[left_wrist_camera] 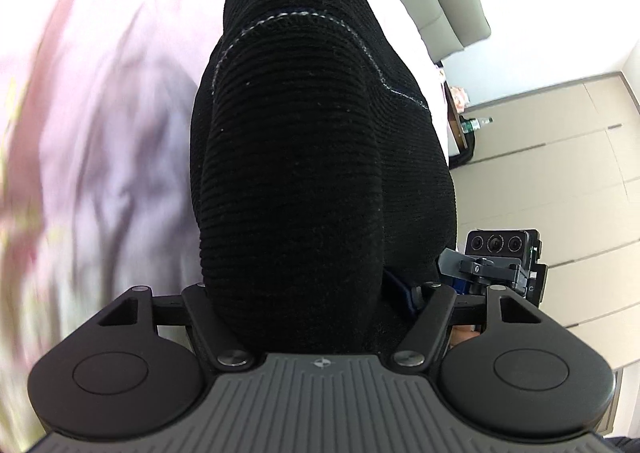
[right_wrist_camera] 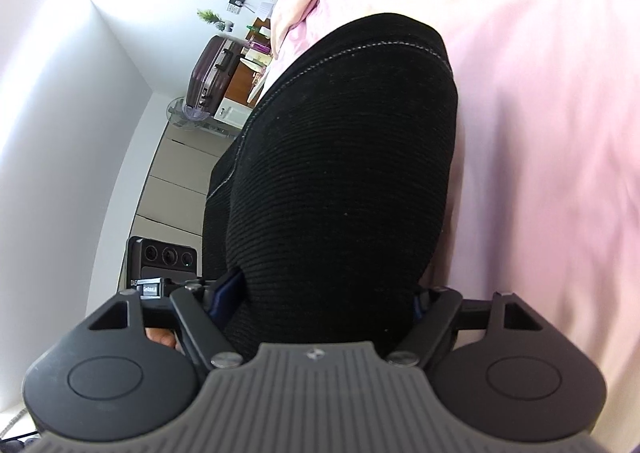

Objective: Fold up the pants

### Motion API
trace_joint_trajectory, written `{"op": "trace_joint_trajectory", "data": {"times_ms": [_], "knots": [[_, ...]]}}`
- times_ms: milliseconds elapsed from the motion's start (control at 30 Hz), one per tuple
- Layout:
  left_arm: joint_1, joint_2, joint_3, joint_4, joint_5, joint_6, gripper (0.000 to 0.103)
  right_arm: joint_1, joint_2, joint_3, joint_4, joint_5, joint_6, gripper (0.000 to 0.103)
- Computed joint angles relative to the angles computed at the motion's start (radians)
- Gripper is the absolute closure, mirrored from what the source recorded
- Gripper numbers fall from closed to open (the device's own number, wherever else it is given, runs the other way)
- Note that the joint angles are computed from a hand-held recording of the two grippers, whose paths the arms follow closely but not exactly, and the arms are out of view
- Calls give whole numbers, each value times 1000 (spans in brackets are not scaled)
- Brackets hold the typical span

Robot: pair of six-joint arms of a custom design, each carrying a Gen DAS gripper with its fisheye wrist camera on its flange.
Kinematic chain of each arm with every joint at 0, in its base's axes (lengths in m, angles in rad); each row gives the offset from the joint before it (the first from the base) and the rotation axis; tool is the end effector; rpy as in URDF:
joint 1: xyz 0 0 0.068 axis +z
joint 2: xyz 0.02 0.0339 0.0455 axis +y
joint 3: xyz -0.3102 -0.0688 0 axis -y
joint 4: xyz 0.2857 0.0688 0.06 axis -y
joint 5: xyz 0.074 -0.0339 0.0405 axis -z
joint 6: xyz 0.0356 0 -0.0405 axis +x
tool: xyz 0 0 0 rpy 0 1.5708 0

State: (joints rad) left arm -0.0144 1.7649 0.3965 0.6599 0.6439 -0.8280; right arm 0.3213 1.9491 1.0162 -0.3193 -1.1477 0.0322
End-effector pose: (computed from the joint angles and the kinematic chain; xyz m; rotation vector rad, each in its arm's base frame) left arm 0.2735 -0.0253 0.0834 -0.5995 2.3042 -1.1590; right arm 0.3509 0.1510 0.1238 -0.6283 2.4809 1.6917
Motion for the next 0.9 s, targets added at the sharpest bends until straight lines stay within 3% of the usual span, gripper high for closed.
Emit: {"op": "trace_joint_trajectory", "data": {"times_ms": [267, 367, 400, 567, 900], "knots": [[-124, -191, -94, -12, -76, -64, 24, -98, -233, -144, -227, -18, -169, 30], [-196, -223, -109, 13, -122, -110, 24, -159, -295, -170, -345, -28, -280, 30], [-223, -227, -110, 21, -141, -124, 24, -144, -324, -176, -311, -24, -223, 30], [-336, -243, -106, 29, -213, -169, 24, -232, -381, -181, -499, -25, -383, 30], [-421, -89, 210, -142, -216, -116, 24, -517, -336, -78, -952, -11, -853, 30]]}}
